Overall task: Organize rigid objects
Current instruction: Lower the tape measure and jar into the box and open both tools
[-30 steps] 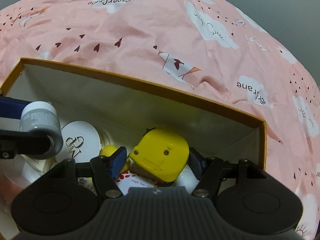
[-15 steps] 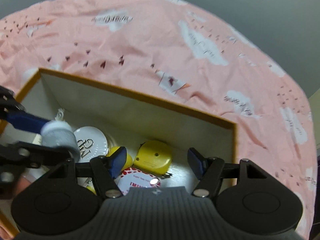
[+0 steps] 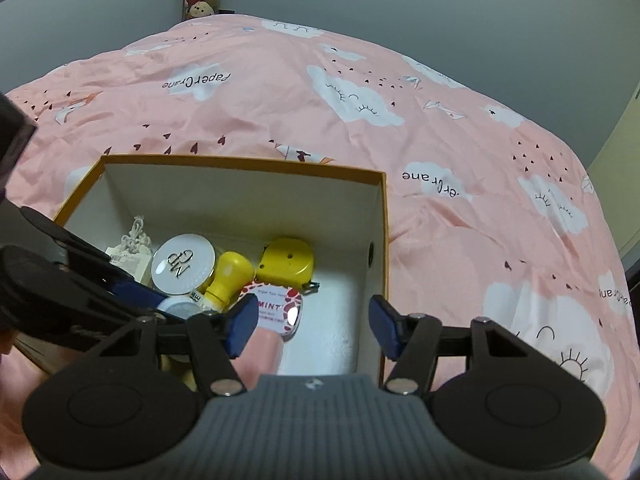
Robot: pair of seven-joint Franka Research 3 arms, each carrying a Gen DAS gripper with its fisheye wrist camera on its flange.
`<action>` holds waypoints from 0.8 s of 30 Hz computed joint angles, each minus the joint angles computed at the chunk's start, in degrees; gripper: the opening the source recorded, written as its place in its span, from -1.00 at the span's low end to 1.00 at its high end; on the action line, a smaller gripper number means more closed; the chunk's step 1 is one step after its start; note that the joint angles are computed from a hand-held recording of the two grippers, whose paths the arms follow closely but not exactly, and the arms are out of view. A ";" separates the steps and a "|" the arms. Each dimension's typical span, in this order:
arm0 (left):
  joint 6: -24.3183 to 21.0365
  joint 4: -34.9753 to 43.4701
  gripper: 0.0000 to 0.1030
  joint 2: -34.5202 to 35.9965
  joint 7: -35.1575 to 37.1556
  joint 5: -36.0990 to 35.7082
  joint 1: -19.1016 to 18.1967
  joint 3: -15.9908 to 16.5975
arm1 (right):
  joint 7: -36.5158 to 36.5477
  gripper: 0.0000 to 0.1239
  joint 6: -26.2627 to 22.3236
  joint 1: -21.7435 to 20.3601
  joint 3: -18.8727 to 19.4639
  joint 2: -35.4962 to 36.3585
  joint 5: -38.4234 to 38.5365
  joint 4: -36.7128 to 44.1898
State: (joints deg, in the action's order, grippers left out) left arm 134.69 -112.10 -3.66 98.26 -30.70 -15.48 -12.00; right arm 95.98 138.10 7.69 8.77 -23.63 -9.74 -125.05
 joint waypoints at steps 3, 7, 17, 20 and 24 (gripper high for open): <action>0.86 0.45 -0.26 0.82 -3.92 2.91 -0.01 -0.50 | 0.00 -0.03 0.71 0.13 -0.40 -0.24 0.82 -0.61; 0.94 1.38 -0.24 1.73 -7.84 5.39 -0.14 -0.99 | 0.07 -0.03 1.37 0.04 -0.46 -0.79 1.38 -1.37; 0.07 1.73 -0.21 1.54 -7.96 1.27 0.36 -0.91 | -0.74 -0.03 1.03 -0.09 -0.53 -1.97 2.65 -2.31; 0.30 1.03 -0.21 0.02 -7.45 0.60 0.50 -0.40 | -0.66 -0.03 0.59 -0.25 -0.29 -2.23 2.60 -2.31; 1.44 -0.24 -0.21 -2.74 -5.31 0.54 0.19 0.37 | -0.88 -0.01 -0.32 0.06 -0.05 -3.05 2.86 -2.20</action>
